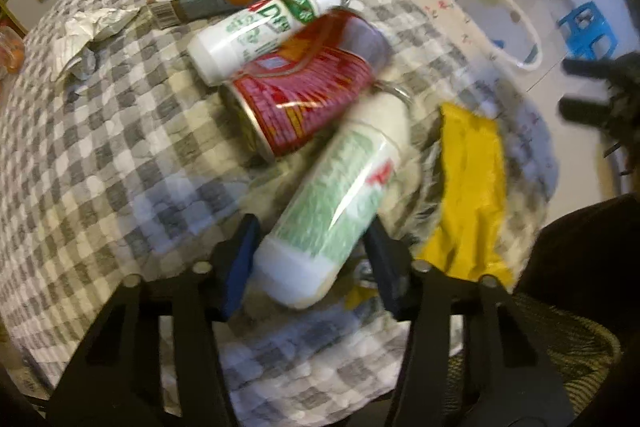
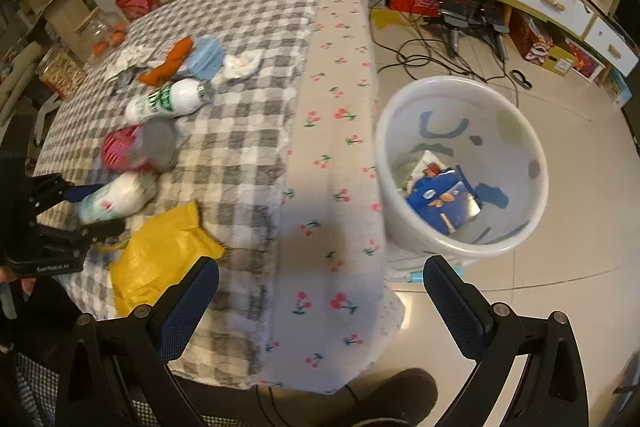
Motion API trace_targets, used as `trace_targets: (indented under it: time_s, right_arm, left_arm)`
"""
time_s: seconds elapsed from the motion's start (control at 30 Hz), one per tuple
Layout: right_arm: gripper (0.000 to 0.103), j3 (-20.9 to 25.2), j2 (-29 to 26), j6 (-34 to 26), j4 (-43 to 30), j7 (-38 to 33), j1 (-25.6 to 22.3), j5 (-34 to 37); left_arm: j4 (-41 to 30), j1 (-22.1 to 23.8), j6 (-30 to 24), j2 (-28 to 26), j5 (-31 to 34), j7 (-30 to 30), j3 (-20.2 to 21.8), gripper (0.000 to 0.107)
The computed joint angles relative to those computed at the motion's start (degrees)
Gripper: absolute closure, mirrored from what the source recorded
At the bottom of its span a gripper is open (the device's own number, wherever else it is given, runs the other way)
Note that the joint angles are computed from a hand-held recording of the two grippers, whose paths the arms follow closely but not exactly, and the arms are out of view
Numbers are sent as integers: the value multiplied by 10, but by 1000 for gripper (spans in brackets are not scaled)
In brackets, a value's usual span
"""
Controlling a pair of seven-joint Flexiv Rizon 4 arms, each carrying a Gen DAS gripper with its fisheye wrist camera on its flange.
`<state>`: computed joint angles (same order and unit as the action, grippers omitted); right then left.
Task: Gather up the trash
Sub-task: 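Grasp the white AD bottle with the left tool while the right tool grasps the yellow bag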
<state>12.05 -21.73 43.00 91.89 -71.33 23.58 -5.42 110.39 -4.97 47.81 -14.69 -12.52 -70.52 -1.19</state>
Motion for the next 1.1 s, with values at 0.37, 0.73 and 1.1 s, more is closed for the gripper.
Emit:
trace_targets:
  time_s: [0.37,0.73,1.1]
  right_arm:
    - [0,30,-27,-18,-29,-54,26,36]
    - [0,20,-69,-24,-45,-27,63,25]
    - [32,10,-56,20,-10,17,79,-38]
  left_arm:
    - [45,1,14,55,-2,-52,15,60]
    - [57,24,-27,58,27,-81,23,58]
    - [30,35,-30,33,-21,-60,15,56]
